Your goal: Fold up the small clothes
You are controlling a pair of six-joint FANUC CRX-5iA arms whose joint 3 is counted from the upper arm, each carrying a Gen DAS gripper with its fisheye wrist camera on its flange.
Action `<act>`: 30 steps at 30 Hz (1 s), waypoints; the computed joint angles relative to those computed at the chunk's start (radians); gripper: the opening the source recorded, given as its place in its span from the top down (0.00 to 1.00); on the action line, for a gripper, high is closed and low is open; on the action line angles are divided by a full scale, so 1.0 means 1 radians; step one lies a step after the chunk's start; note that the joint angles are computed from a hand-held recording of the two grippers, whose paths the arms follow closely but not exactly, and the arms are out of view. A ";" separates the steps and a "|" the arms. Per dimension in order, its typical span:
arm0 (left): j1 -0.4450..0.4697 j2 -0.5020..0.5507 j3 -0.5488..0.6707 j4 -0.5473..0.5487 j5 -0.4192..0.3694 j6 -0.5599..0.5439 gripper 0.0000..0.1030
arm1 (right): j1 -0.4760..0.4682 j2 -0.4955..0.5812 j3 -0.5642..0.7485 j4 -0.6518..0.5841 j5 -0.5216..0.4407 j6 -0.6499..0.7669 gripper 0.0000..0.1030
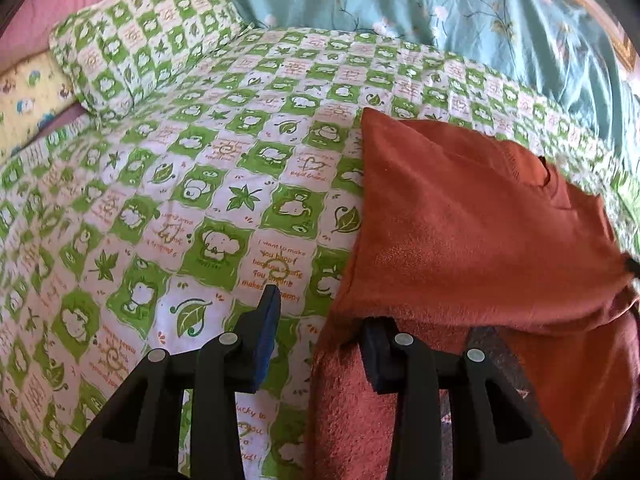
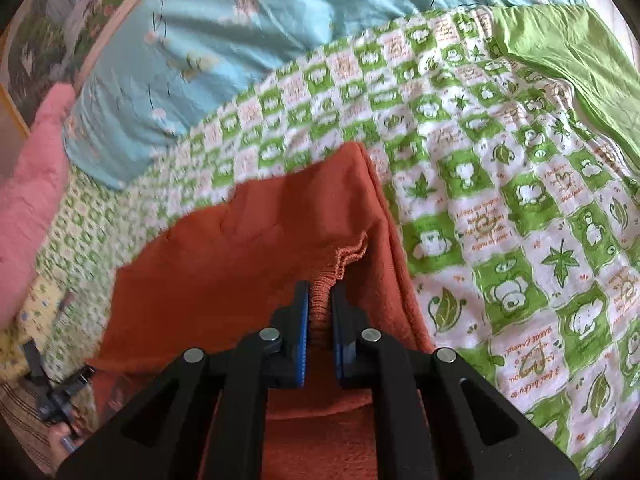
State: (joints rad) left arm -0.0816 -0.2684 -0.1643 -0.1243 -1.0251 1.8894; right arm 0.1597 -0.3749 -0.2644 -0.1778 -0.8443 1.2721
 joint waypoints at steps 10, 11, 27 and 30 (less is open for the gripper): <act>0.207 -0.092 -0.162 0.442 -0.016 -0.431 0.63 | 0.021 -0.016 -0.030 0.074 -0.047 -0.054 0.83; 0.242 -0.107 -0.190 0.532 -0.027 -0.517 0.58 | 0.015 -0.023 -0.028 0.073 -0.053 -0.055 0.80; 0.167 0.360 0.188 0.519 -0.031 -0.518 0.29 | 0.037 0.095 0.131 0.018 -0.050 0.070 0.43; 0.157 0.427 0.243 0.550 -0.018 -0.563 0.22 | 0.014 0.229 0.272 0.010 -0.104 0.145 0.34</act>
State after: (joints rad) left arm 0.0752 0.1582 0.0789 0.4259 -1.0436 1.3261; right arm 0.1737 -0.1461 0.0079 -0.1678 -0.9485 1.4169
